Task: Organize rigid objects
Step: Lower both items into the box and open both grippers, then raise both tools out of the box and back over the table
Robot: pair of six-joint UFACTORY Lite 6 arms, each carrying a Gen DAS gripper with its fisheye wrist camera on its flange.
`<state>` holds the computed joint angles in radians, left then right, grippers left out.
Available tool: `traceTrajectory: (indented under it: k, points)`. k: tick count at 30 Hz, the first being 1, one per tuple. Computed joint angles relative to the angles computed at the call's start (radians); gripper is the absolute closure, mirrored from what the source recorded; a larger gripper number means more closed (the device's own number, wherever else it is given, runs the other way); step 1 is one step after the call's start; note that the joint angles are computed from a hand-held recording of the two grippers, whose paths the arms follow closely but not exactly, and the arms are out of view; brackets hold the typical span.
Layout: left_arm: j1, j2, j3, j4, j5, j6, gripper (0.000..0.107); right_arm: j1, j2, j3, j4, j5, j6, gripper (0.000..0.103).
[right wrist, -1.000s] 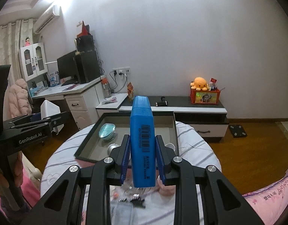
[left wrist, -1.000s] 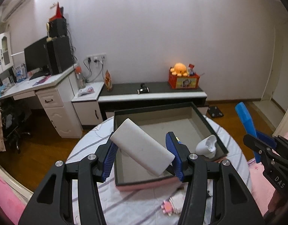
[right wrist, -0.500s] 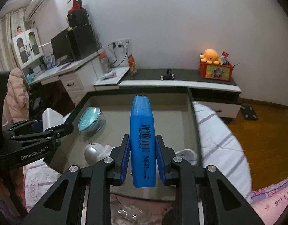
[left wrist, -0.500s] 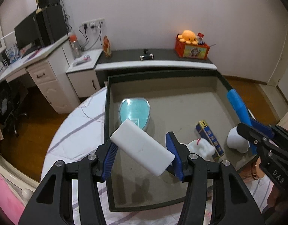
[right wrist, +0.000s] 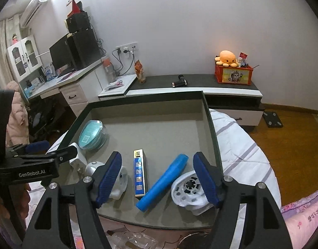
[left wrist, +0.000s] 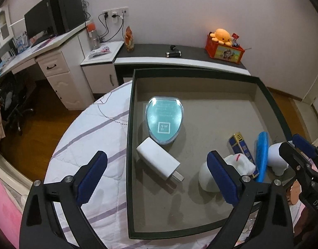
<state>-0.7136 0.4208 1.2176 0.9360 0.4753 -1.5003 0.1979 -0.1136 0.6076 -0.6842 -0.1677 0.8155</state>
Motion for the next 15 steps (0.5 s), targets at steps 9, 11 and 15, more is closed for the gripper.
traceTrajectory:
  k: [9,11,15]
  points:
    - [-0.038,-0.002,0.014,0.003,0.050,0.007,0.009,-0.024,-0.004,0.002,-0.208,0.000,0.217,0.030]
    - [-0.056,-0.028,0.000,0.009,0.067,0.004,0.009,-0.035,-0.033,-0.013,-0.302,0.000,0.317,0.030]
    - [-0.110,-0.094,-0.033,0.035,0.116,-0.032,0.009,-0.027,-0.158,-0.071,-0.451,0.043,0.467,0.030]
